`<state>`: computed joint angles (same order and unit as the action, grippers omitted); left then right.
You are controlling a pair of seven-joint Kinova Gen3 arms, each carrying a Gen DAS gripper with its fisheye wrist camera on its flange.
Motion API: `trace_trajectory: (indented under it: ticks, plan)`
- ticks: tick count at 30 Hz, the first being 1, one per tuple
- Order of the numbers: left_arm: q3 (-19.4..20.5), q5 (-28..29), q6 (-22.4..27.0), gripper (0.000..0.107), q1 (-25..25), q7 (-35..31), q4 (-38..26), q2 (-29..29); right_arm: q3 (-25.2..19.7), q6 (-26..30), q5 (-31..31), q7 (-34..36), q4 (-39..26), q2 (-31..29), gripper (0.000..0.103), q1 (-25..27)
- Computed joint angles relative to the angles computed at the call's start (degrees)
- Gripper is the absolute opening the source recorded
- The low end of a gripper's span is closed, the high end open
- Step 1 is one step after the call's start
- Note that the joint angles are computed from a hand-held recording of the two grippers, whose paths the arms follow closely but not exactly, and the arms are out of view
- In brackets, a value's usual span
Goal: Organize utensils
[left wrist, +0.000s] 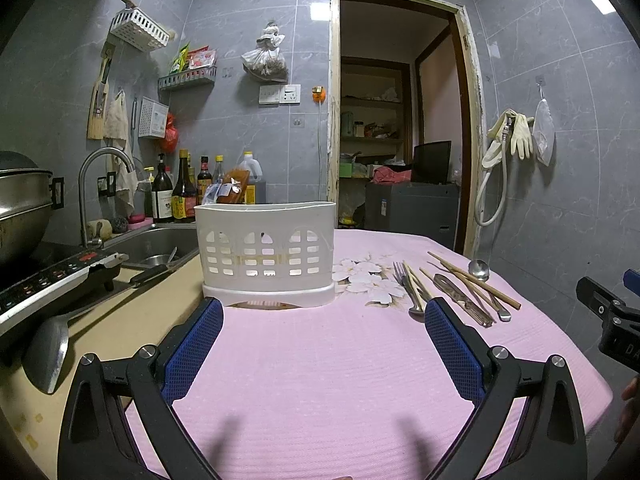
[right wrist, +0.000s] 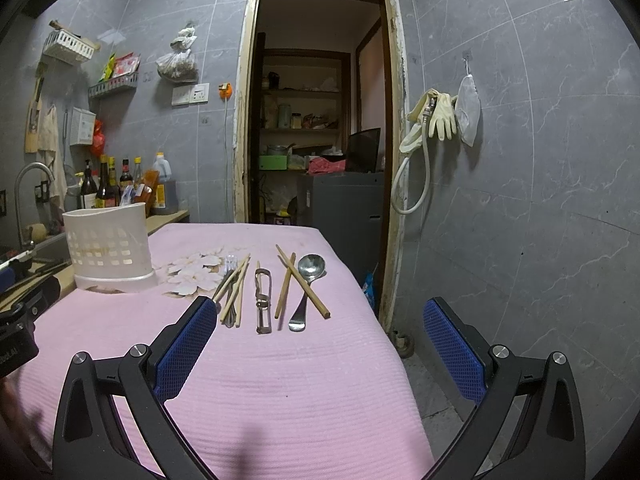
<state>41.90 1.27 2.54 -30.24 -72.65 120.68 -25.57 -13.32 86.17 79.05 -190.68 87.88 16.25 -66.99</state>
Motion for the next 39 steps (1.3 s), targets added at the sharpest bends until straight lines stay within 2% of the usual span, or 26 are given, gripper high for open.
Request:
trace_trajectory:
  ticks: [39]
  plan:
    - [0.39, 0.22, 0.01, 0.099, -0.36, -0.18, 0.01, -0.07, 0.16, 0.11, -0.1, -0.01, -0.47, 0.21, 0.103, -0.33]
